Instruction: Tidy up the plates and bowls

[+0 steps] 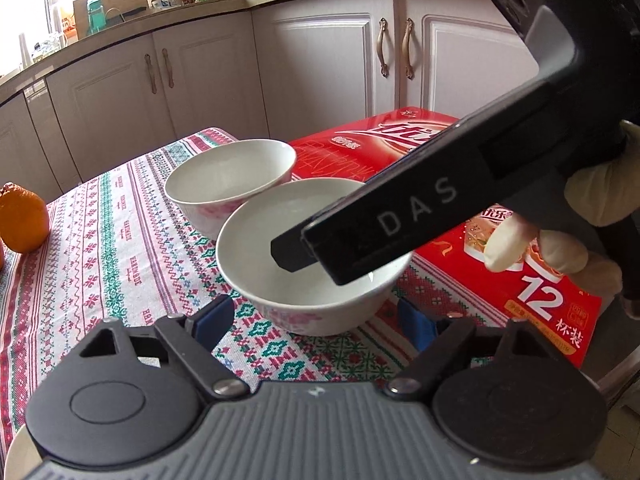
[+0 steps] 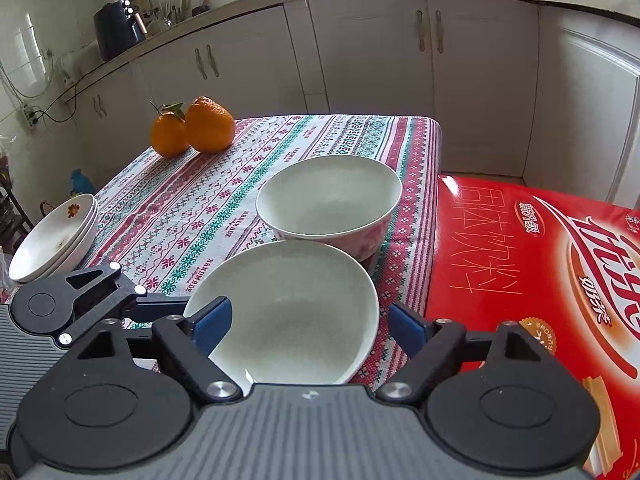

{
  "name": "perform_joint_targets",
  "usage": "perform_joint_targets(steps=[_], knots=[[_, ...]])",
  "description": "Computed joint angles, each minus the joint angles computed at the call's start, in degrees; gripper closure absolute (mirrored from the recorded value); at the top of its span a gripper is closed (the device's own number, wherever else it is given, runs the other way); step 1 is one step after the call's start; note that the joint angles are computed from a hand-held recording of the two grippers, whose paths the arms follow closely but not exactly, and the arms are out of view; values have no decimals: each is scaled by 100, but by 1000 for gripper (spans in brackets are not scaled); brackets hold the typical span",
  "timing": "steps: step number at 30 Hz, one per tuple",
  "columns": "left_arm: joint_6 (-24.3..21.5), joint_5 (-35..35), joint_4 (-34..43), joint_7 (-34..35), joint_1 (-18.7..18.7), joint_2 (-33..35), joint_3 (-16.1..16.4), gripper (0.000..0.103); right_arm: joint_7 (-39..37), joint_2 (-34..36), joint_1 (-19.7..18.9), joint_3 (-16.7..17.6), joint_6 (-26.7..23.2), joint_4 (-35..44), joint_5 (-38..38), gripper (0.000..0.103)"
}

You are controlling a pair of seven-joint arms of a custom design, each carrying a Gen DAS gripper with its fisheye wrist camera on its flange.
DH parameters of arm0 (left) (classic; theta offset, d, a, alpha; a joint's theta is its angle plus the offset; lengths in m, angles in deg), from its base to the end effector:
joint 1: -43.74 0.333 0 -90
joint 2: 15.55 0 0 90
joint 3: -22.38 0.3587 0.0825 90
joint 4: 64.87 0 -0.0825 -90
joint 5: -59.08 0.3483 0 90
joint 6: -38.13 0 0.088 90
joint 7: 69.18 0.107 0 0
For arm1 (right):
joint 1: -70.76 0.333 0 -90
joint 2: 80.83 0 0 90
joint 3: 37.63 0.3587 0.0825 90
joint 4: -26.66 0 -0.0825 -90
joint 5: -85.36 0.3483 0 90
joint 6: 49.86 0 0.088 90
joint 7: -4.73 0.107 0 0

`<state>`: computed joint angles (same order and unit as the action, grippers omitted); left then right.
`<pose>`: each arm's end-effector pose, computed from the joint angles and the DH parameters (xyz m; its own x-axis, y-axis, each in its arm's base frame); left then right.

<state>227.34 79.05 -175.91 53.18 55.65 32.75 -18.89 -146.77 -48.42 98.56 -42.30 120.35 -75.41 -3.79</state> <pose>0.6086 -0.2749 0.2830 -0.8523 -0.5149 -0.0925 -0.2851 0.6054 -0.7431 0.5714 0.3271 0.3208 -0.0598 -0.9763 -0.2078 -0.6880 0.1912 -0.7001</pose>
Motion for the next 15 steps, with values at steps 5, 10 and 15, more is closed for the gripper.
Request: perform_joint_targets(steps=[5,10,15], knots=[[277,32,-71,-131,-99,-34,121,19,185,58,-93,30,137,93,-222,21],[312,193,-55,-322,-137,-37,175,20,117,74,-155,100,175,116,-219,23],[279,315,-63,-401,-126,-66,196,20,162,42,-156,102,209,92,-243,23]])
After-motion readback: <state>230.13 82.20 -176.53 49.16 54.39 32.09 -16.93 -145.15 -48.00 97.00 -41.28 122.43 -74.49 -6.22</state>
